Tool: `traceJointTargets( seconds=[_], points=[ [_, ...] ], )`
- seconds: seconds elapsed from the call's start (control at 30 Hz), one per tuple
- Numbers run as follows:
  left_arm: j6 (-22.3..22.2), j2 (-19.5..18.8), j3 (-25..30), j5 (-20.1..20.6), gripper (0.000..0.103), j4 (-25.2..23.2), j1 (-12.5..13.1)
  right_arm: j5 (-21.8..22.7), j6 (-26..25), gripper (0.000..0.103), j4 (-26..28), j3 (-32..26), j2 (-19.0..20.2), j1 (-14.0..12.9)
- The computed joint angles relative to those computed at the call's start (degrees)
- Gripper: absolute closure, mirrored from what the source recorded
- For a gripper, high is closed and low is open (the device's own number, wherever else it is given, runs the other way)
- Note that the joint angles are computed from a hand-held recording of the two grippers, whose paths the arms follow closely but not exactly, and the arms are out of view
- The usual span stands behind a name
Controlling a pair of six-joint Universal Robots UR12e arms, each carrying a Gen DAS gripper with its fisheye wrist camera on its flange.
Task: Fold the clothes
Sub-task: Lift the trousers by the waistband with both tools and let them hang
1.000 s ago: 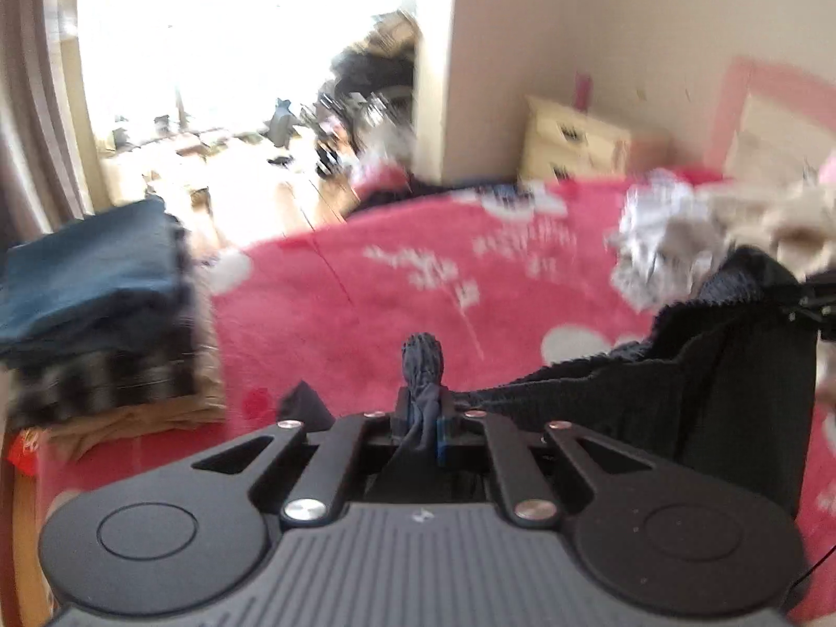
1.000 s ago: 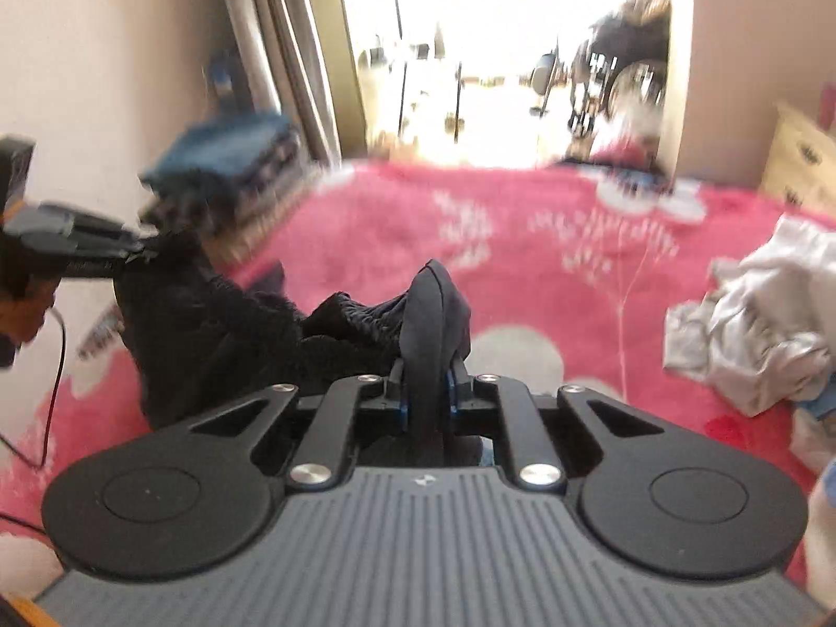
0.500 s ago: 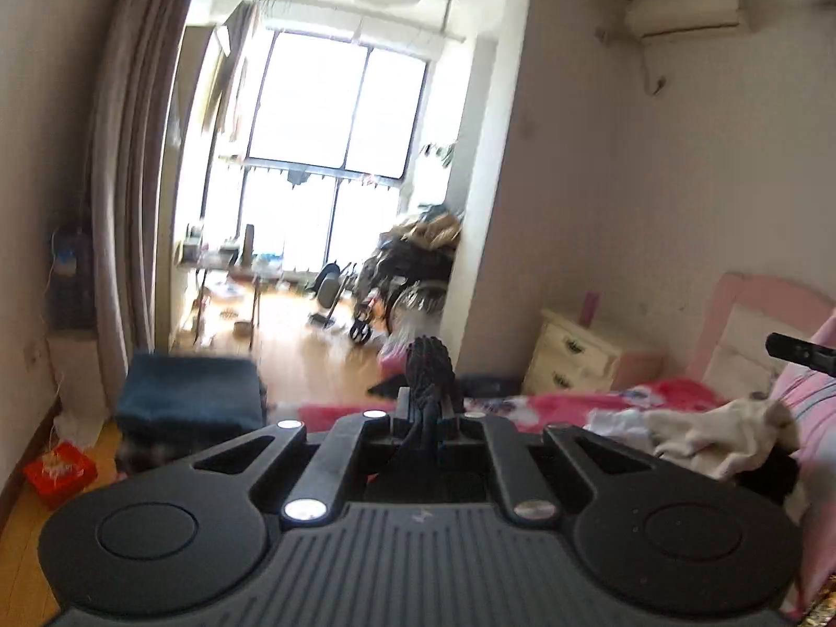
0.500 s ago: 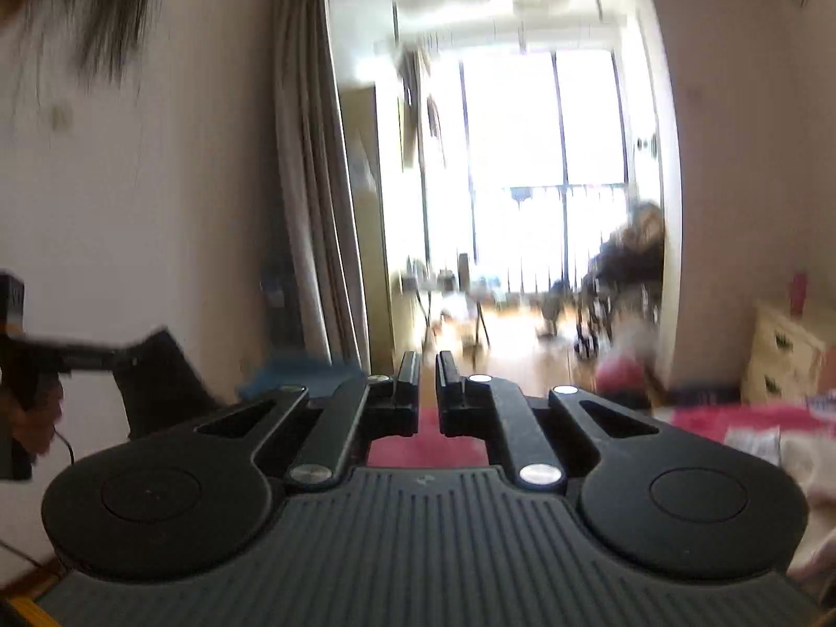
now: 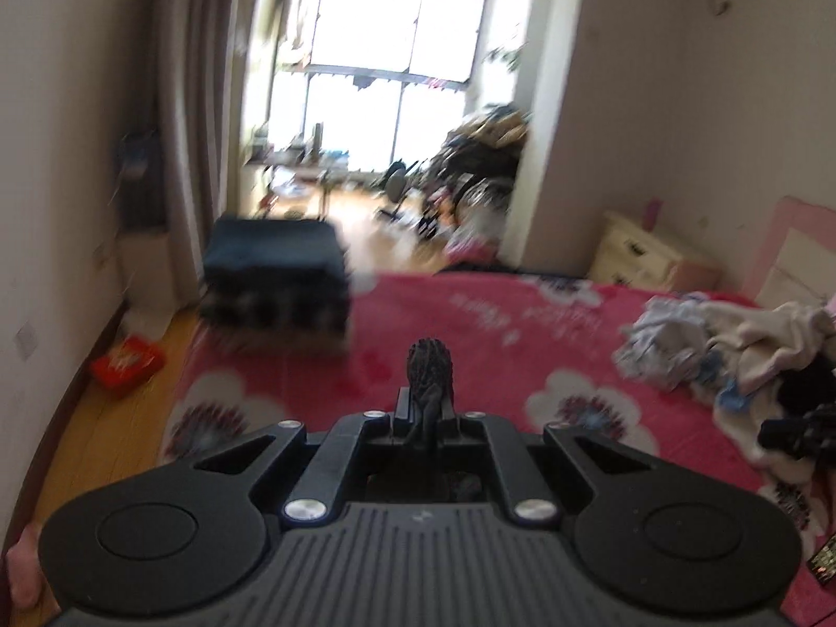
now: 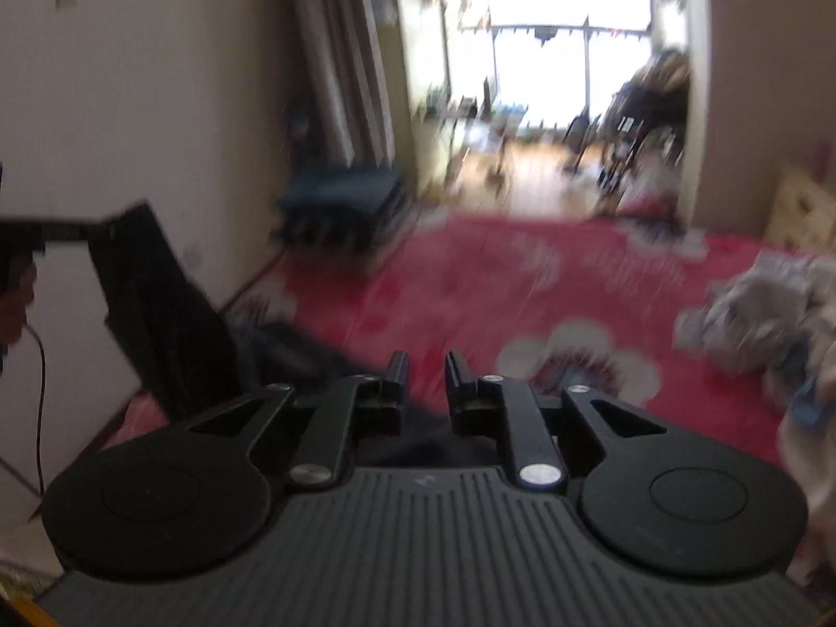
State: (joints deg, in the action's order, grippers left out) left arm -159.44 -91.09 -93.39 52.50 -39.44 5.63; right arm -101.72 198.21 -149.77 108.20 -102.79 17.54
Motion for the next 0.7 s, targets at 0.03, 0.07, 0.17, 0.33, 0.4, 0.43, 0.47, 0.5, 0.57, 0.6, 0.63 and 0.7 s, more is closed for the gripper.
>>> traceJointTargets(
  seconds=[0.03,0.07,0.17,0.33,0.4,0.43,0.47,0.5,0.57,0.6,0.63,0.7],
  points=[
    [0.0,0.0,-0.1,0.4,0.095,-0.7,0.4,1.9,0.8,0.079,1.4,-0.6,1.1,0.0],
    [-0.1,0.0,-0.2,0.7,0.095,-1.1,0.8,4.4,2.6,0.077,1.5,-1.5,2.6,-0.1],
    [-1.2,0.2,-0.4,1.4,0.095,-1.0,1.8,15.4,9.4,0.068,-1.5,-3.5,7.4,-2.1],
    [-3.1,0.0,-0.3,2.0,0.095,-0.4,2.4,17.8,1.6,0.052,0.2,-9.3,15.4,0.8],
    [-3.3,-0.1,-0.2,2.2,0.095,-0.3,2.4,17.2,-3.2,0.05,2.1,-11.9,18.2,2.3],
    [-3.3,-0.2,-0.3,2.0,0.095,-0.2,2.6,18.2,-4.0,0.05,2.3,-12.7,19.3,2.3],
    [-3.4,-0.2,-0.4,1.8,0.095,-0.2,2.8,19.1,-4.8,0.05,2.5,-13.5,20.4,2.3],
    [-3.7,-0.3,-0.4,1.6,0.095,-0.1,2.9,19.9,-5.2,0.049,2.4,-14.2,21.4,2.3],
    [-4.4,-0.3,-0.6,1.2,0.095,0.3,3.1,21.3,-5.1,0.046,1.2,-15.1,22.7,2.7],
    [-4.9,-0.3,-0.8,0.9,0.095,0.8,3.2,21.9,-5.0,0.045,0.6,-15.5,23.3,2.9],
    [-5.3,-0.3,-0.9,0.4,0.095,1.4,3.3,22.6,-5.0,0.041,0.0,-16.0,24.0,3.0],
    [-6.0,-0.4,-1.2,-0.7,0.096,2.7,3.7,21.6,-5.9,0.038,0.3,-16.7,25.1,3.9]
  ],
)
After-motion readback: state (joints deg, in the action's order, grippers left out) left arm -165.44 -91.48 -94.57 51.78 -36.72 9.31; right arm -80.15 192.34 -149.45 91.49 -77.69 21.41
